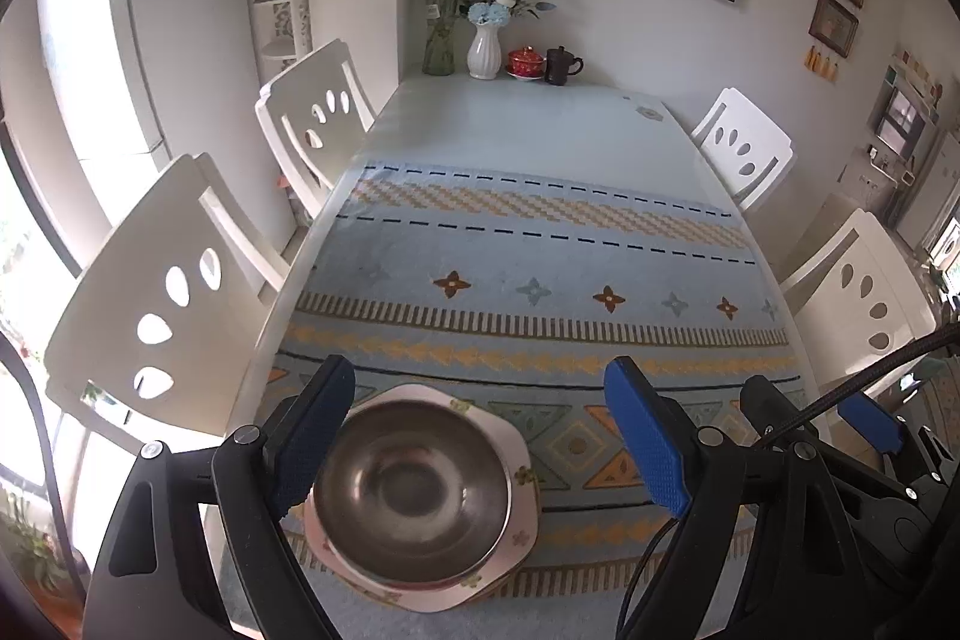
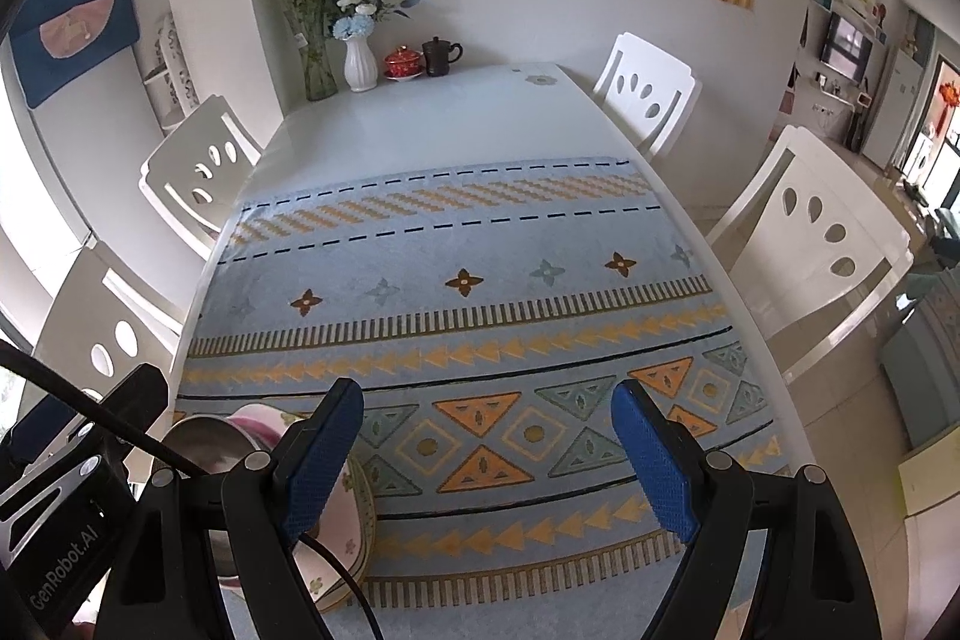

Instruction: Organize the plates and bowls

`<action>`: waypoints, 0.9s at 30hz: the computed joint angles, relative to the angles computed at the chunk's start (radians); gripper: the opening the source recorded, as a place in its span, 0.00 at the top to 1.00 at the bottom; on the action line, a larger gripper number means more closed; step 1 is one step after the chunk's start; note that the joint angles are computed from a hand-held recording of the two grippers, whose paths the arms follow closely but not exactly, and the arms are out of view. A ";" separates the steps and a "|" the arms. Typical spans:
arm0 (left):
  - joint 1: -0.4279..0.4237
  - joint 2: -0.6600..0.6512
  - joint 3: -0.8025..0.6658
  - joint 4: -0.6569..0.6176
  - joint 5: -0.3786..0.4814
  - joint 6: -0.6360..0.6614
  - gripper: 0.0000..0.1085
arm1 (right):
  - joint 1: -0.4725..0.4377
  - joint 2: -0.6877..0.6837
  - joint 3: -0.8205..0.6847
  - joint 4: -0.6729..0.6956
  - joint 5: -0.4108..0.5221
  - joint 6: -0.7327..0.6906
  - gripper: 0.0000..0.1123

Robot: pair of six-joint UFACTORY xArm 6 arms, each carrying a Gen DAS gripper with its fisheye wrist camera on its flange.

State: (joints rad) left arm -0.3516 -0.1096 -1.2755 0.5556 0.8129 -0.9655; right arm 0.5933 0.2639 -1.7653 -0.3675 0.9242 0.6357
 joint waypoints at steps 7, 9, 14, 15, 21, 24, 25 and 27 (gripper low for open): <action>-0.021 0.063 -0.083 0.054 0.042 -0.033 0.22 | -0.024 0.041 -0.057 0.029 0.018 -0.059 0.26; -0.019 0.085 -0.108 0.020 0.037 -0.010 0.22 | -0.028 0.054 -0.073 0.052 0.024 -0.093 0.26; -0.032 0.131 -0.166 0.013 0.056 0.003 0.22 | -0.026 0.085 -0.119 0.064 0.037 -0.158 0.26; -0.035 0.137 -0.174 0.018 0.058 -0.005 0.22 | -0.028 0.091 -0.128 0.065 0.039 -0.170 0.26; -0.043 0.165 -0.216 0.059 0.093 -0.067 0.22 | -0.057 0.134 -0.198 0.119 0.084 -0.219 0.26; -0.042 0.180 -0.242 0.044 0.102 -0.053 0.22 | -0.067 0.152 -0.237 0.138 0.114 -0.237 0.26; -0.043 0.188 -0.256 0.036 0.111 -0.044 0.22 | -0.068 0.157 -0.248 0.141 0.123 -0.243 0.26; -0.044 0.194 -0.264 0.030 0.115 -0.044 0.22 | -0.069 0.165 -0.266 0.142 0.131 -0.254 0.26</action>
State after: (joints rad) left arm -0.3954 0.0841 -1.5393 0.5856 0.9282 -1.0094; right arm 0.5244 0.4293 -2.0314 -0.2252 1.0550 0.3813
